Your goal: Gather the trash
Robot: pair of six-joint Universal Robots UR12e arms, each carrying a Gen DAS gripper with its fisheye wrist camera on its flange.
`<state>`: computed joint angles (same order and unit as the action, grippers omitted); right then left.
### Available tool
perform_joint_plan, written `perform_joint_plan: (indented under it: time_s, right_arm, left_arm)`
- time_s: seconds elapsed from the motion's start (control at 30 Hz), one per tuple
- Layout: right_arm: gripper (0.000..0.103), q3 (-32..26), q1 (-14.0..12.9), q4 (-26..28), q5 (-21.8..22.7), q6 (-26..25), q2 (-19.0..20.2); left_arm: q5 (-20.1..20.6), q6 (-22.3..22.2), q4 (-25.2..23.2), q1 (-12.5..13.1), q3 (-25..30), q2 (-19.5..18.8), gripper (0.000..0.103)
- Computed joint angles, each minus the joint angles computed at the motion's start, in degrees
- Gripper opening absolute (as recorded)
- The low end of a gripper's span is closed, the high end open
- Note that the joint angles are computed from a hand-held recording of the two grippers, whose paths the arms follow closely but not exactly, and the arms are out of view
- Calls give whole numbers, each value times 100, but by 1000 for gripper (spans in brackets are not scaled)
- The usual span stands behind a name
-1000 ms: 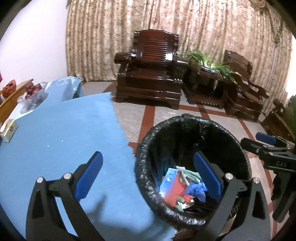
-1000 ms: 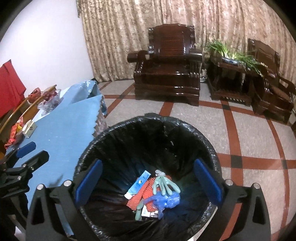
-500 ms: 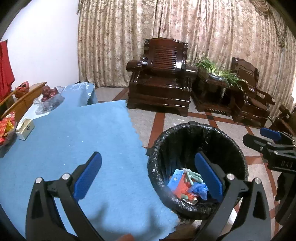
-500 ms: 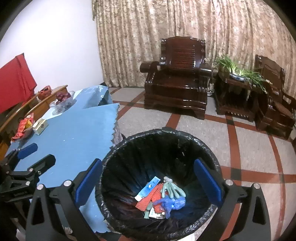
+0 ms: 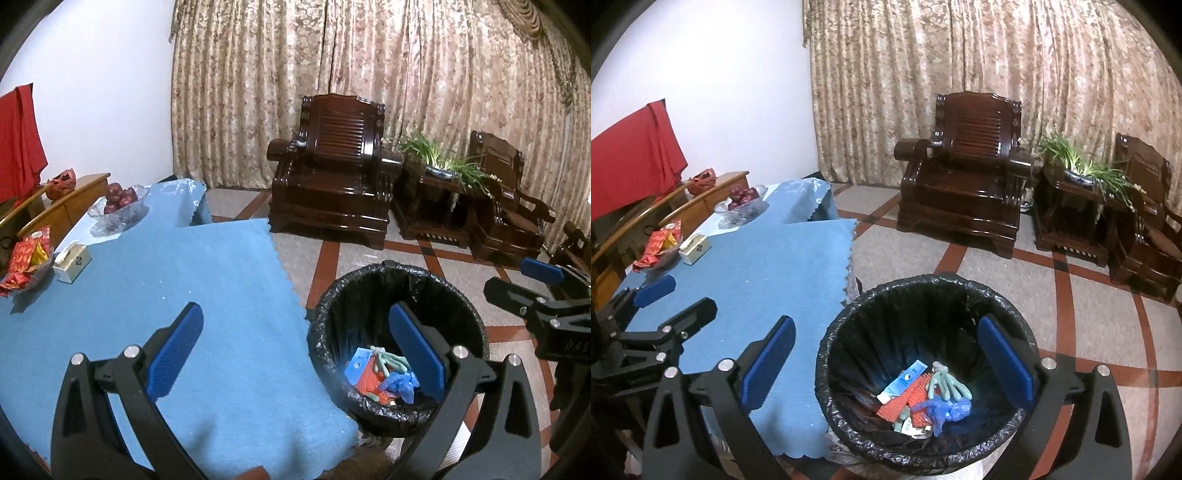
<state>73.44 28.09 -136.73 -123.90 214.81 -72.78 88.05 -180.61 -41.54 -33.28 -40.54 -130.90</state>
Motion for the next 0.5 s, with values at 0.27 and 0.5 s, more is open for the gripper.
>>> perform_joint_plan:
  time_s: [0.27,0.5]
  right_arm:
    - [97,-82,33,-66,-87,-112,31]
    - [97,-92,56,-111,-147,-190,47]
  left_arm:
    - [13,-34,174,11,-59,67,98]
    - [27,-38,252,17,-86,84,98]
